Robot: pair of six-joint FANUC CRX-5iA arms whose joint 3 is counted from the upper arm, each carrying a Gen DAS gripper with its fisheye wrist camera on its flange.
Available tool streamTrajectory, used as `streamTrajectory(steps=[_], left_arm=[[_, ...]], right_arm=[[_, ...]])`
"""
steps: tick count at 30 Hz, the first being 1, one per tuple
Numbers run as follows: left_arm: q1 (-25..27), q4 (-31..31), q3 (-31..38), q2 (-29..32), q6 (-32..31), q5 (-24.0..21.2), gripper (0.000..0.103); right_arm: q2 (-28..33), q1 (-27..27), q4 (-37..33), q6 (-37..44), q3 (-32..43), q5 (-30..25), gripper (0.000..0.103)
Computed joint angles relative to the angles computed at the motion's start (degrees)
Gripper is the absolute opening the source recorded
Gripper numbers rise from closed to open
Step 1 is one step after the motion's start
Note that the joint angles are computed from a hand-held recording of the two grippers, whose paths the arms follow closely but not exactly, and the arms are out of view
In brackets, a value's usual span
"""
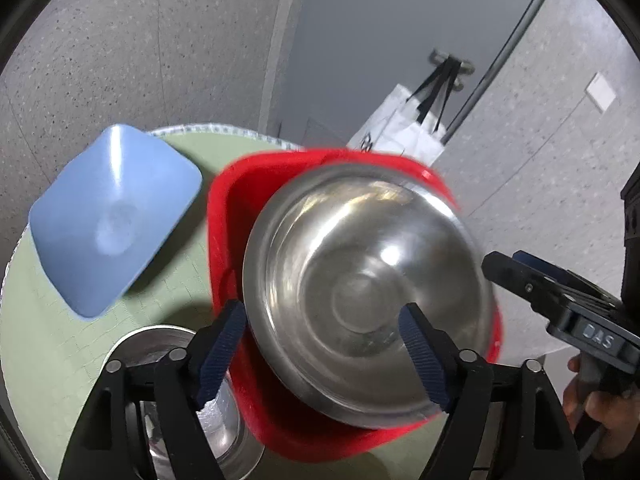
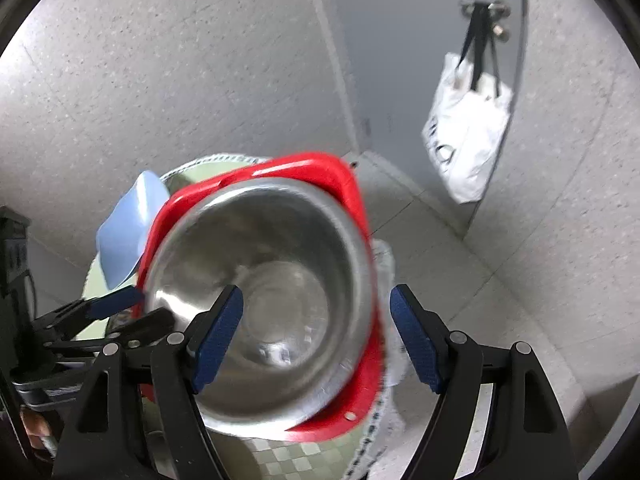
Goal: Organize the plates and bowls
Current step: 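Grasp the light blue plate with both grippers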
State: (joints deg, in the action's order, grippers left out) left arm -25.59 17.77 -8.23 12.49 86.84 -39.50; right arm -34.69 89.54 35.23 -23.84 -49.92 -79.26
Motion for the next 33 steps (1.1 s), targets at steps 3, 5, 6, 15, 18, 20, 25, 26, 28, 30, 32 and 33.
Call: streamTrajectory(steps=[3,5,6,15,18,20,25,26,28,30,32,33], left_arm=[[1.1,1.5,-2.6,-2.9,-1.9,2.0,0.084],[2.5,1.4,-4.0,-5.0,-1.8,3.1,0.085],[3.2,1.1,-4.5,-5.7,-1.5,3.3,0.086],[12.1,-14.4,-2.1,-6.8,17.1,0.2,0.091],[14.8,-15.3,-1.5,-4.9,19.9,-1.4,0.091],[15.5,-16.6,0.2,-2.9,21.8,-3.5,0.091],[16.5,-16.5,2.0,1.0,22.4,-5.7,0.085],[16.5,-16.4,2.3,1.8,22.3,-6.0,0.083],[16.1,-15.2,3.2,3.4,21.7,-7.0,0.068],[15.8,-14.1,3.3,4.4,20.3,-7.1,0.059],[15.4,-13.7,4.2,5.5,19.7,-7.2,0.049],[15.4,-12.2,3.7,5.5,18.5,-6.2,0.04]], right_arm=[[3.0,0.7,1.1,1.9,3.0,-4.9,0.078],[5.1,-0.4,2.8,4.7,4.9,-5.3,0.078],[6.0,-1.3,3.9,6.3,5.7,-4.3,0.078],[20.1,-18.0,5.1,30.2,16.5,18.7,0.081],[27.3,-23.1,1.0,38.6,22.1,24.3,0.081],[32.0,-26.2,-3.4,44.3,26.0,27.7,0.081],[42.1,-32.5,-14.8,55.8,35.0,28.9,0.081],[44.2,-33.5,-17.0,58.0,37.0,28.2,0.081],[46.8,-35.0,-20.6,61.5,39.4,27.2,0.081],[49.4,-36.4,-24.1,64.5,41.9,25.8,0.079],[51.4,-37.7,-27.0,66.2,44.1,24.3,0.072],[52.1,-38.1,-28.2,67.2,44.9,23.6,0.061]])
